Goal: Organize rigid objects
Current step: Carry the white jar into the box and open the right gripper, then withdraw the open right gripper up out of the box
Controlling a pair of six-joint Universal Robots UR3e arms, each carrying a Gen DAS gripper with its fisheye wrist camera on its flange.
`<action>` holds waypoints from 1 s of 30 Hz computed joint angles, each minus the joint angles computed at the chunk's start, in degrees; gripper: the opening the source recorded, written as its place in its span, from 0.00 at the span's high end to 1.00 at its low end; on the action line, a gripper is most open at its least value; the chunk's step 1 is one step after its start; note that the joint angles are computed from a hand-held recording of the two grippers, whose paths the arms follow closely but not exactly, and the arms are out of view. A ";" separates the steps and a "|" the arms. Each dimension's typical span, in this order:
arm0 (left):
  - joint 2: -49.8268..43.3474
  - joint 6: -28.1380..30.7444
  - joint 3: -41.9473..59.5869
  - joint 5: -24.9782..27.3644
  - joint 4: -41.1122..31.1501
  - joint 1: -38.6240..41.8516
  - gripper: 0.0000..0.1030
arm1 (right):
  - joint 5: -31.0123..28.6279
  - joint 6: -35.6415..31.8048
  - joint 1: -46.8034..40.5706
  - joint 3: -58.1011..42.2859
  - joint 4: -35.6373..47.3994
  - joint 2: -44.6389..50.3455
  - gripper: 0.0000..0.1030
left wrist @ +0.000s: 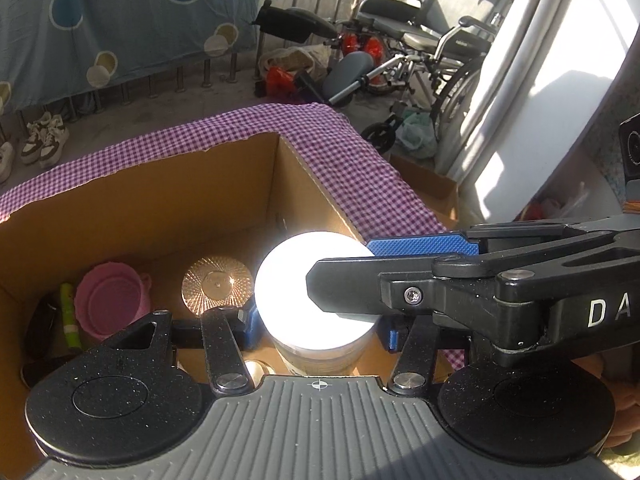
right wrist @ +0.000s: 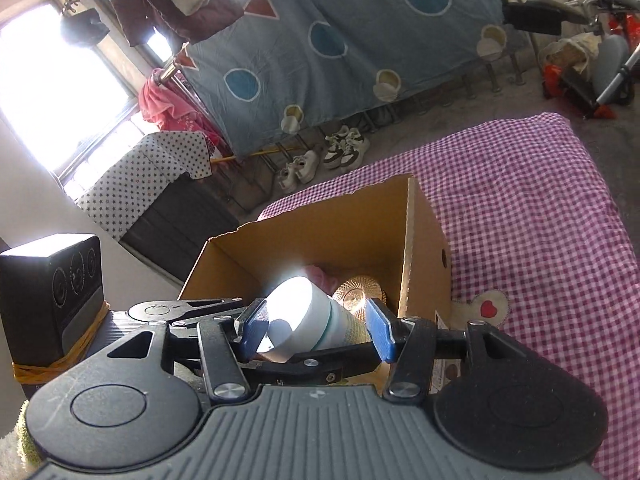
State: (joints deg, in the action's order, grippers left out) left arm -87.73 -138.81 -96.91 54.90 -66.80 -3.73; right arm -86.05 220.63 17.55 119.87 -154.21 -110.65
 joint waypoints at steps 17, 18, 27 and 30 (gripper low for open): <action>-3.04 -4.01 -2.23 4.39 8.56 -3.54 0.43 | -1.22 0.62 -0.71 3.19 -0.69 -4.09 0.43; -2.95 -4.03 -2.37 4.29 8.70 -3.43 0.42 | -1.63 0.94 -0.45 3.35 -0.73 -4.43 0.43; 3.65 -4.61 -7.99 -0.10 13.19 -0.08 0.19 | -12.77 5.51 8.56 1.63 -0.99 -6.21 0.43; 7.81 -2.98 -10.46 -4.96 12.25 3.02 0.09 | -18.83 8.07 13.90 -0.26 -0.14 -5.55 0.43</action>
State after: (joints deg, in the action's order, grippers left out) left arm -79.92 -141.79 -107.37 49.94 -54.55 -0.71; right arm -104.88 228.70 31.44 119.61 -154.35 -116.20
